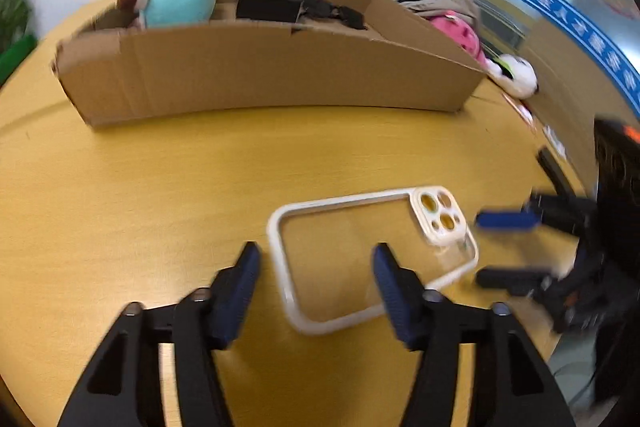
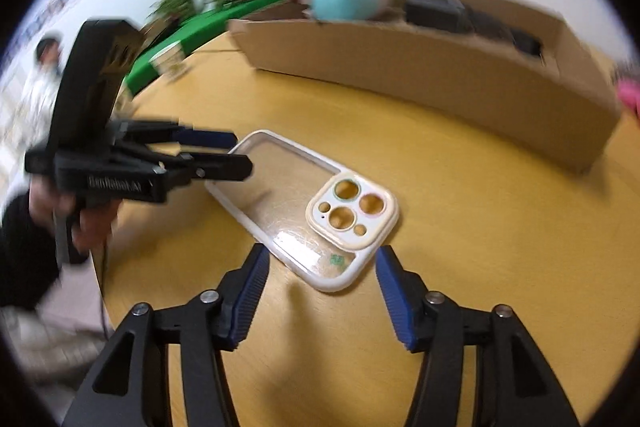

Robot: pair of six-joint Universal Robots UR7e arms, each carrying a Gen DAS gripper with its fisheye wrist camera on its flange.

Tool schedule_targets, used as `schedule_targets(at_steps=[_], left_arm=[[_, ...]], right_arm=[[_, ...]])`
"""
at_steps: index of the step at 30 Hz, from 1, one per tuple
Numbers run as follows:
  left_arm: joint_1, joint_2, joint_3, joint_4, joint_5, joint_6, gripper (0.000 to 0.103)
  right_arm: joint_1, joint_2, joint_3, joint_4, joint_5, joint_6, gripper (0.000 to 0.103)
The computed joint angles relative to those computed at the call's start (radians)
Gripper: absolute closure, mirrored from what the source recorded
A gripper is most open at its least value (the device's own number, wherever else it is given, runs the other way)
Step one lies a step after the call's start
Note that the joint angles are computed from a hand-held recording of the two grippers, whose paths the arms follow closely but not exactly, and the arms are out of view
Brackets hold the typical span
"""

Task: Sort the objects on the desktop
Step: 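Move the right gripper to the clear phone bumper and close on its edges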

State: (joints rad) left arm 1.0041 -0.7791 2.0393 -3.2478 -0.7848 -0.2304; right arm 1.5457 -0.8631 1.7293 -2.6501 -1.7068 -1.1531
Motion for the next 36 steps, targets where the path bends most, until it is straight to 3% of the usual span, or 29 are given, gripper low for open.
schedule_targets(at_steps=[2,3,5,7,9,13,19,22,24,29,31,34,36], left_arm=[[-0.013,0.005,0.006,-0.086,0.045,0.118,0.002],[-0.016,0.009,0.003,-0.122,0.055,0.173,0.000],[0.004,-0.011,-0.008,-0.115,-0.015,0.265,0.000],[0.034,-0.031,-0.037,-0.026,-0.091,0.311,0.000],[0.060,-0.035,-0.078,0.099,-0.110,0.324,0.000],[0.097,-0.034,-0.130,0.267,-0.150,0.296,0.000],[0.093,-0.008,-0.128,0.178,-0.197,0.411,0.000],[0.092,0.004,-0.127,0.134,-0.207,0.441,0.002],[0.091,0.001,-0.122,0.123,-0.225,0.454,0.013],[0.077,-0.010,-0.082,0.086,-0.212,0.453,0.016],[0.071,-0.032,-0.067,0.121,-0.207,0.461,0.014],[0.050,-0.050,-0.039,0.134,-0.157,0.492,0.000],[0.046,-0.058,-0.022,0.132,-0.160,0.524,0.000]], right_arm=[[0.013,0.005,-0.013,-0.011,-0.024,-0.101,0.035],[0.018,0.010,-0.025,0.004,-0.029,-0.140,0.034],[0.024,0.025,-0.062,0.075,-0.034,-0.199,0.033],[0.027,0.052,-0.106,0.138,-0.047,-0.220,0.032],[0.027,0.090,-0.154,0.174,-0.070,-0.223,0.027],[0.006,0.117,-0.206,0.243,-0.014,-0.204,0.023],[0.018,0.118,-0.141,0.132,-0.047,-0.325,0.019],[0.014,0.127,-0.147,0.133,-0.028,-0.314,0.017],[0.012,0.127,-0.142,0.117,-0.018,-0.302,0.016],[0.013,0.120,-0.101,0.069,-0.014,-0.300,0.017],[0.011,0.110,-0.090,0.069,-0.013,-0.310,0.017],[0.010,0.099,-0.097,0.097,-0.027,-0.318,0.017],[0.014,0.103,-0.113,0.122,-0.044,-0.323,0.016]])
